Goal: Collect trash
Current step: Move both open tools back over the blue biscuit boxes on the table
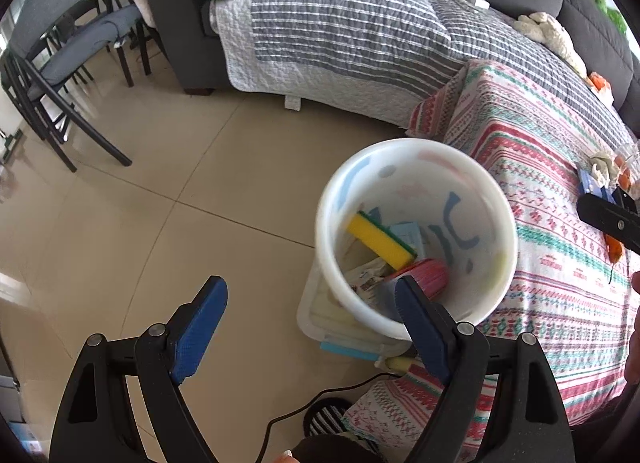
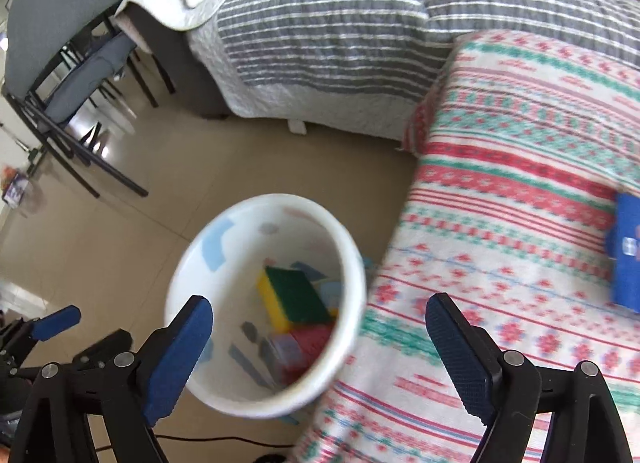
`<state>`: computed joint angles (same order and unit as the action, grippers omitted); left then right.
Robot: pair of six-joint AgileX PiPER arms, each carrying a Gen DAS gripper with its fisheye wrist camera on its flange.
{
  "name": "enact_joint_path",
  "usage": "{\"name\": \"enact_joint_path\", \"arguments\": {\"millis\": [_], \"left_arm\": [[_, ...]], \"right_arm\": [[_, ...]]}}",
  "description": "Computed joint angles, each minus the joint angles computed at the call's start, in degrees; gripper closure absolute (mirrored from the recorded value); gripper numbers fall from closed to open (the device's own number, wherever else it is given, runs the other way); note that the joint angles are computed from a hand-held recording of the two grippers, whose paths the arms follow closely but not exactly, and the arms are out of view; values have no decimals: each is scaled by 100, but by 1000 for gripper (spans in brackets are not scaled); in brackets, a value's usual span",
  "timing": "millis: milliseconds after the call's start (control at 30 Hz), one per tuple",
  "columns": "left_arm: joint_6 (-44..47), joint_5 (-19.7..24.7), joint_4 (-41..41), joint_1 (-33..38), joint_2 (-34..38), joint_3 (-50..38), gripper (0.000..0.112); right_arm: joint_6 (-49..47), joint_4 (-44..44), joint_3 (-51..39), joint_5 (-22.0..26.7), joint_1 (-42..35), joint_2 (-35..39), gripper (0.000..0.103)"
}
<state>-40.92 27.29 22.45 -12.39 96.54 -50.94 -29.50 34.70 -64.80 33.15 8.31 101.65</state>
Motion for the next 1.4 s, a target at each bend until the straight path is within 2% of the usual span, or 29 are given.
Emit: {"name": "enact_joint_path", "arguments": {"millis": [333,800,1100,1400], "left_arm": [[93,414,-296,-757,400,-876,24],[-6,1071,-397,-1664,1221,-2282,24],[402,1798,-867,-2375,2425,-4228,24],[760,2816,-1577,-2808,4224,-7292,24]], "right_arm": [[-8,-510,233,235,-1360,-338,12],[159,-1015,-667,886,-3195,417,13],[-95,-973,-1177,1247,-3905,709,13],[-358,-876,-1568,1521,-4322,937,14]]}}
